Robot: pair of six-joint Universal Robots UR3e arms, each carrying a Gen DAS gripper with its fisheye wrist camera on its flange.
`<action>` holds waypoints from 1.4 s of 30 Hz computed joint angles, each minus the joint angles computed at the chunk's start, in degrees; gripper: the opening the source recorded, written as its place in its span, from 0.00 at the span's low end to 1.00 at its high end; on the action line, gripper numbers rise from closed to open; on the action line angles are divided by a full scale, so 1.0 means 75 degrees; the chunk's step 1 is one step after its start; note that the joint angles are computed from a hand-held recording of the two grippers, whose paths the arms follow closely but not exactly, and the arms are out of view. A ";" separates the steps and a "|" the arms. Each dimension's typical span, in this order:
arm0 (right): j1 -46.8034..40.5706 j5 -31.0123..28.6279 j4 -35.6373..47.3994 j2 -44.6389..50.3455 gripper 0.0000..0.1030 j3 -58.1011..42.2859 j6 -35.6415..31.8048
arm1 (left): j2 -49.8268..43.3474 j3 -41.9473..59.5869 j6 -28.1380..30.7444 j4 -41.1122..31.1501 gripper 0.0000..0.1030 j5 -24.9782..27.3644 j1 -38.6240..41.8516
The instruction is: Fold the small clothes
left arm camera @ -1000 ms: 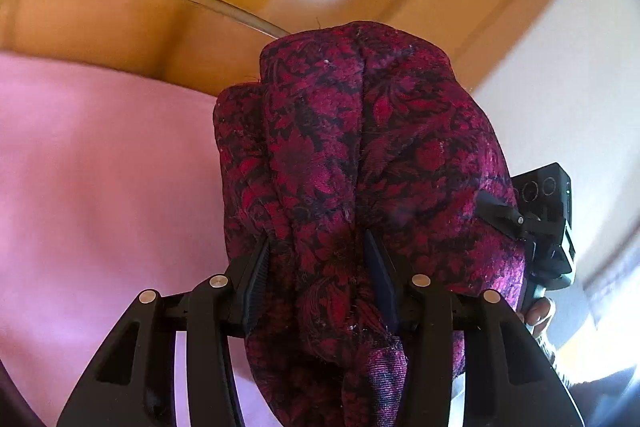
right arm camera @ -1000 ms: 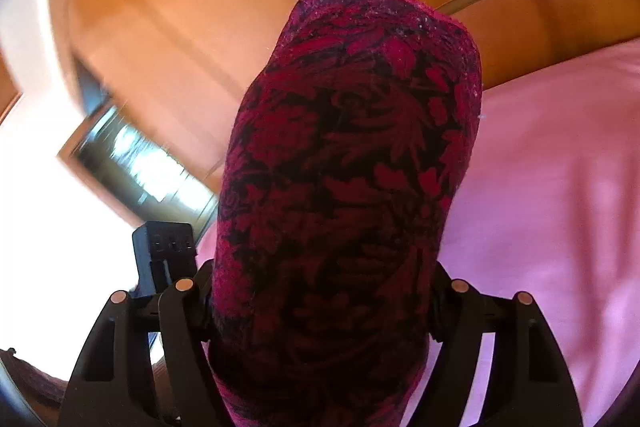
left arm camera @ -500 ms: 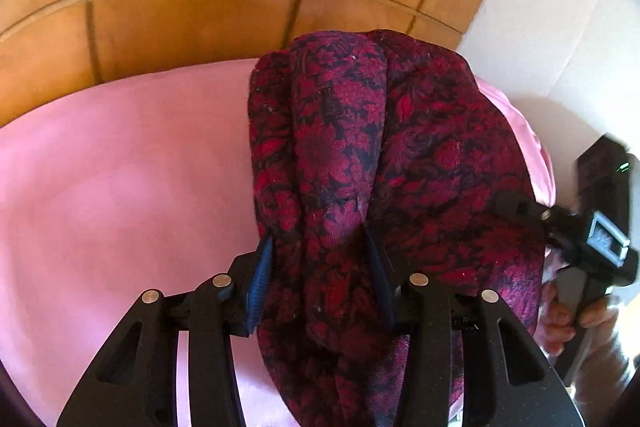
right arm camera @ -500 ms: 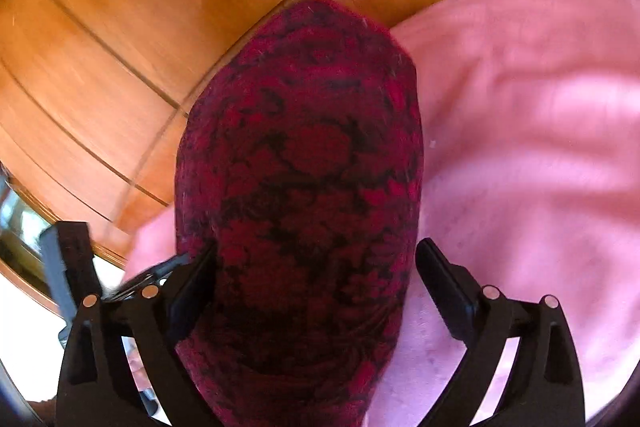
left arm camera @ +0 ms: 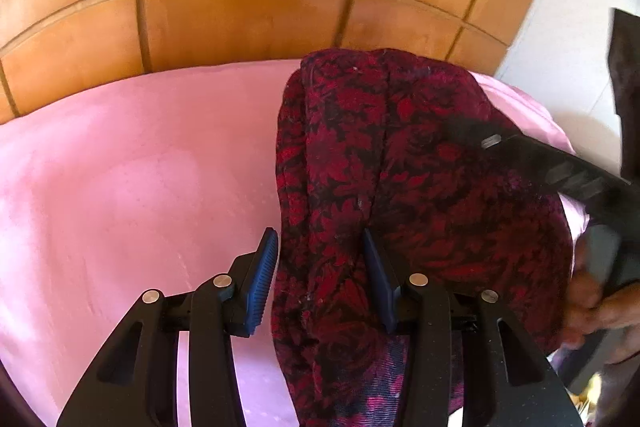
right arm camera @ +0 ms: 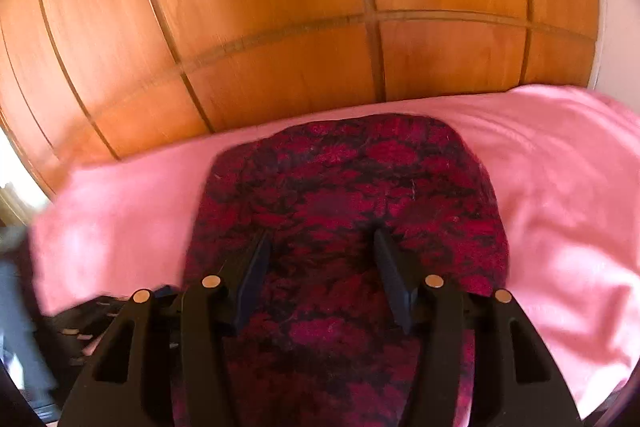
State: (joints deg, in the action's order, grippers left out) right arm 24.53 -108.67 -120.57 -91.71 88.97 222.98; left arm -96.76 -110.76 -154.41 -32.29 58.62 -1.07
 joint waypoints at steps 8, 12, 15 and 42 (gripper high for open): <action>0.0228 -0.0382 -0.0444 -0.0093 0.52 0.0677 0.0369 | 0.0270 -0.0227 -0.0178 0.0185 0.48 0.0051 -0.0046; 0.0408 -0.0769 -0.0521 0.0183 0.54 0.0561 0.0481 | 0.0331 -0.0222 -0.0533 0.0287 0.64 0.0126 -0.0015; 0.0517 -0.0983 -0.0460 0.0149 0.65 0.0446 0.0672 | 0.0714 -0.0456 -0.0531 0.0372 0.68 -0.0134 0.0234; 0.3356 -0.2904 0.5907 0.1220 0.97 -0.3277 0.5662 | 0.2484 -0.1918 -0.0045 0.0626 0.82 -0.0778 0.1284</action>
